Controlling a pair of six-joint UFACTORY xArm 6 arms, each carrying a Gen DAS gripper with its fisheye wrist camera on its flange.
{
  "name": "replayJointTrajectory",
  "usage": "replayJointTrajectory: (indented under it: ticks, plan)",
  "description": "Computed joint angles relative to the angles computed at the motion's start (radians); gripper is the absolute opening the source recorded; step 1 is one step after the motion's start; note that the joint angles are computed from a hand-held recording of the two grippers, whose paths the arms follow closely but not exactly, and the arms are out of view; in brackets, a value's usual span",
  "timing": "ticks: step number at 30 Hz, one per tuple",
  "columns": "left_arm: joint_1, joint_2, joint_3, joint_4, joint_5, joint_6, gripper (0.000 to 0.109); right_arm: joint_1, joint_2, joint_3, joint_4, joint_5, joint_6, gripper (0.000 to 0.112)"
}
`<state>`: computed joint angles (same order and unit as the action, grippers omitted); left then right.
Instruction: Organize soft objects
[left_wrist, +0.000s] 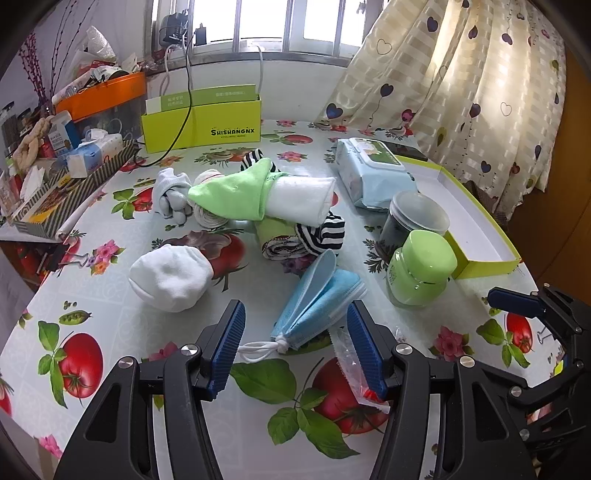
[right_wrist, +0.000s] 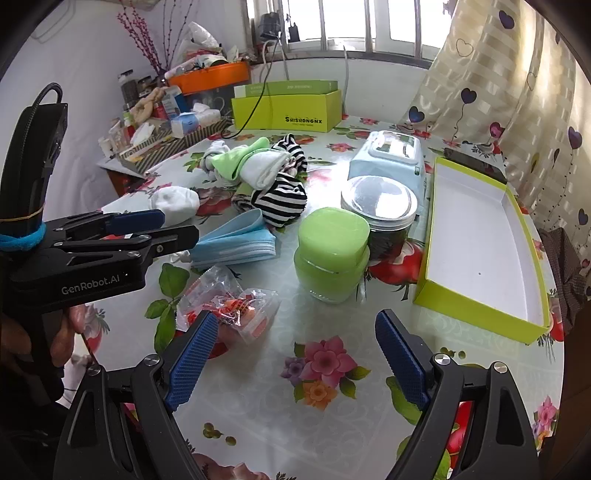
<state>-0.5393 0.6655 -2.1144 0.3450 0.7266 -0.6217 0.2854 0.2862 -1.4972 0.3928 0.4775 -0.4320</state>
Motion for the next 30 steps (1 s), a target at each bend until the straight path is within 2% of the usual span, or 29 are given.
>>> replayJointTrajectory:
  ticks: [20,30]
  plan:
    - [0.004,-0.013,0.037,-0.046,-0.043,0.04,0.058,0.003,0.002,-0.002,0.002,0.0,-0.001,0.088]
    - [0.0,-0.015,0.044,-0.019,-0.041,0.018,0.058,0.013,-0.001,0.008,0.119,-0.005,-0.11,0.088]
